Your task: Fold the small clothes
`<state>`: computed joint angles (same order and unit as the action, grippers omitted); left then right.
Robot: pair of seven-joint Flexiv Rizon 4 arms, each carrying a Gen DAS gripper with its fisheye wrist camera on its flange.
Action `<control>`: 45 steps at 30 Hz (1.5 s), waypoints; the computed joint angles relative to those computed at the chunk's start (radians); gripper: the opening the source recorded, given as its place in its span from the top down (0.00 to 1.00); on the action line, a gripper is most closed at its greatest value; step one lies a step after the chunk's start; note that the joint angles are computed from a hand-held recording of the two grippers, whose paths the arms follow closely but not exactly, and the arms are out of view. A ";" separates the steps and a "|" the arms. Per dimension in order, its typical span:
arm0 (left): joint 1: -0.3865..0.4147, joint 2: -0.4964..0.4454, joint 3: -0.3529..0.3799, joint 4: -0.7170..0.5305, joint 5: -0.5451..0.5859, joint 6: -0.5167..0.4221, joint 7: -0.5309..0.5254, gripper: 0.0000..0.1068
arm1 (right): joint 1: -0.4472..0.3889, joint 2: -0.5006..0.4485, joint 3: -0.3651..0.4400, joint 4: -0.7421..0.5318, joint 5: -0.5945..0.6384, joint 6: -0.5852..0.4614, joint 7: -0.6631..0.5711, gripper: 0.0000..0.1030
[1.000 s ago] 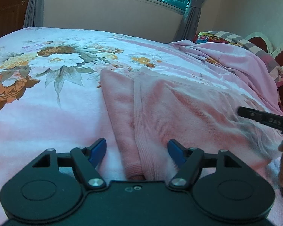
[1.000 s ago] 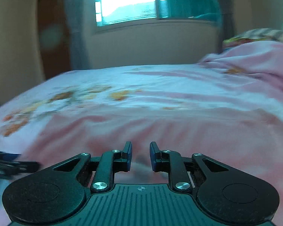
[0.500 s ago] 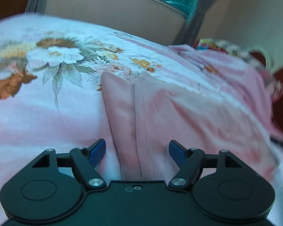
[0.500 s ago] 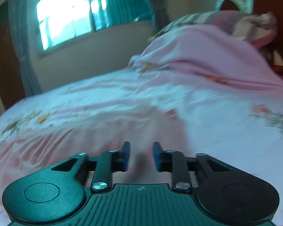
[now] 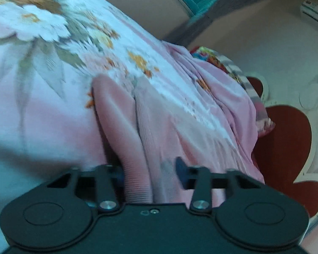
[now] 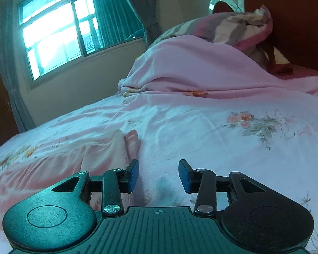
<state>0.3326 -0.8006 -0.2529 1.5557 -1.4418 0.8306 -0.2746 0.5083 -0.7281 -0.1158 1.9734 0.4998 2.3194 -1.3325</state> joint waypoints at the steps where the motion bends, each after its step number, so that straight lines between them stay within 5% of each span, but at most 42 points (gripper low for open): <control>1: -0.010 -0.006 0.004 -0.005 0.006 0.017 -0.004 0.90 | -0.006 -0.001 0.005 0.001 0.002 0.005 0.008 0.60; 6: -0.044 0.040 0.001 0.037 -0.064 0.112 0.076 0.92 | -0.023 0.006 0.009 0.028 0.009 0.029 0.017 0.60; 10: -0.091 0.108 0.021 0.047 -0.066 0.151 0.027 0.92 | -0.047 0.032 0.008 0.075 0.027 0.045 0.016 0.60; 17: -0.262 0.149 0.060 -0.057 0.296 0.278 -0.265 0.92 | -0.170 0.054 0.079 0.218 -0.045 0.196 0.087 0.60; 22: -0.411 0.073 0.094 -0.193 0.586 0.302 -0.496 0.92 | -0.253 0.013 0.118 0.277 -0.118 0.332 0.158 0.60; 28: -0.535 -0.060 0.099 -0.345 0.789 0.281 -0.674 0.92 | -0.355 -0.055 0.161 0.308 -0.255 0.479 0.322 0.60; 36: -0.655 -0.145 0.201 -0.457 1.027 0.300 -0.877 0.85 | -0.402 -0.102 0.164 0.324 -0.338 0.590 0.444 0.60; 39: -0.640 -0.173 0.141 -0.508 1.077 0.264 -0.882 0.48 | -0.412 -0.105 0.161 0.330 -0.358 0.591 0.483 0.60; 41: -0.607 -0.184 0.035 -0.509 1.038 0.249 -0.800 0.44 | -0.426 -0.114 0.164 0.333 -0.380 0.607 0.512 0.60; 43: -0.604 -0.179 0.008 -0.507 1.014 0.230 -0.785 0.44 | -0.439 -0.120 0.166 0.336 -0.388 0.614 0.545 0.60; 45: -0.549 -0.124 -0.088 -0.391 0.983 0.351 -0.722 0.44 | -0.448 -0.128 0.166 0.336 -0.391 0.626 0.573 0.60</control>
<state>-0.2168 -0.9246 -0.3405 1.1645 -0.4593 1.1816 -0.9970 0.0599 -0.8563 0.0502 2.3096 0.1087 2.9454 -0.7591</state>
